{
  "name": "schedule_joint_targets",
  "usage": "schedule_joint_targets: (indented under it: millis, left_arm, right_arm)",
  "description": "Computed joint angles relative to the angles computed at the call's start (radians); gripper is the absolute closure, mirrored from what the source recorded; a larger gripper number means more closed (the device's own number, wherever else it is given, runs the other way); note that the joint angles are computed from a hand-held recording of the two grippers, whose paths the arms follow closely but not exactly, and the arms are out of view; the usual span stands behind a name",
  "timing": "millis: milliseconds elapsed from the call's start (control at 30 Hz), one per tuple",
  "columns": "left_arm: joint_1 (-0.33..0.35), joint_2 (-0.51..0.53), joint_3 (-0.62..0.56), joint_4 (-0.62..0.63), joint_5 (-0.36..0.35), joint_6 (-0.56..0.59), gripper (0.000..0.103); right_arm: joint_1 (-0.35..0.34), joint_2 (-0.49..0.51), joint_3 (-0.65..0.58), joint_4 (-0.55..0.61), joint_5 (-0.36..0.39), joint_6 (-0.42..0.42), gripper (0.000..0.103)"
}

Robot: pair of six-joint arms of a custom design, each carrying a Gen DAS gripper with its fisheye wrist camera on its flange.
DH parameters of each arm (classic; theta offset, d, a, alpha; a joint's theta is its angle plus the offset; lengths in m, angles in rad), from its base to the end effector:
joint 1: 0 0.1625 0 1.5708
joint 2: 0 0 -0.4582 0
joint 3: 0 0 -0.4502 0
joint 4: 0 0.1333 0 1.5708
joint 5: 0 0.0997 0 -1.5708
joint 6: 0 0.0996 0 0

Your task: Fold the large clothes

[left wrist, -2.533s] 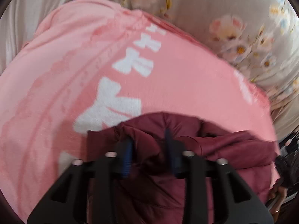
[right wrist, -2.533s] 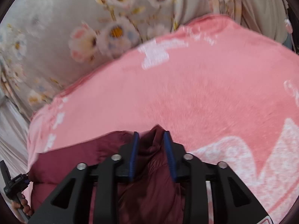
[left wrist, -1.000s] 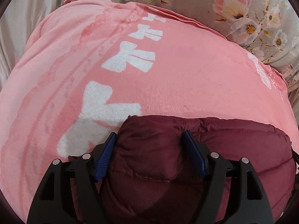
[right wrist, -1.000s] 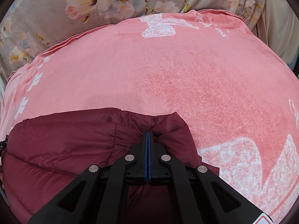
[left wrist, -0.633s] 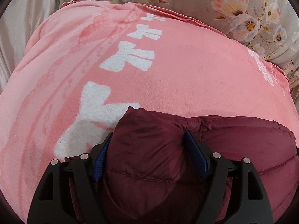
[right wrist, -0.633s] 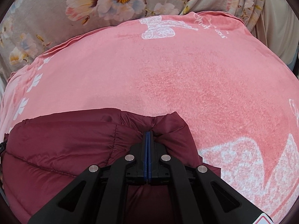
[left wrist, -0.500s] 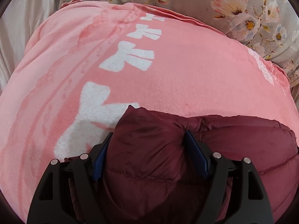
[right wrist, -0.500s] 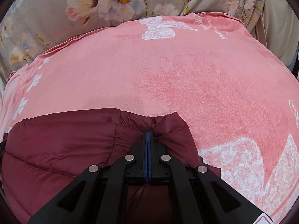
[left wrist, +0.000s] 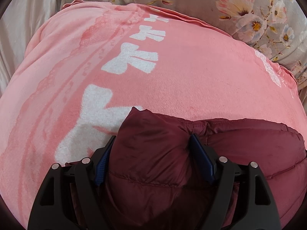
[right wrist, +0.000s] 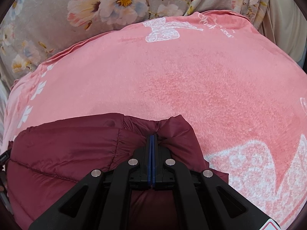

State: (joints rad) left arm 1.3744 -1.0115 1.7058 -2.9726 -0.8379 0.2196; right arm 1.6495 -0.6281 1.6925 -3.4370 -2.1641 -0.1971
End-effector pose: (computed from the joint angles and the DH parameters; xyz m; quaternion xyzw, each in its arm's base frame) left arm 0.0570 -0.7383 0.2714 0.0594 0.8826 -0.3195 0.3398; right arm 0.1338 -0.7095 0.0523 0.0080 -0.8878 0.3566 0.2908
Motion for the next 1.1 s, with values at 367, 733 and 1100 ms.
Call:
schedule_joint_targets:
  millis: [367, 733, 1100]
  left_arm:
    - [-0.004, -0.191, 0.108, 0.086, -0.129, -0.247, 0.015]
    - [0.041, -0.379, 0.307, 0.192, -0.214, -0.413, 0.013]
    - [0.016, -0.379, 0.333, 0.170, -0.313, -0.411, 0.063]
  right_arm:
    - [0.175, -0.018, 0.031, 0.052, 0.027, -0.044, 0.089]
    - [0.238, 0.161, -0.143, 0.306, 0.062, -0.023, 0.092]
    - [0.235, 0.253, -0.173, 0.194, -0.019, -0.113, 0.100]
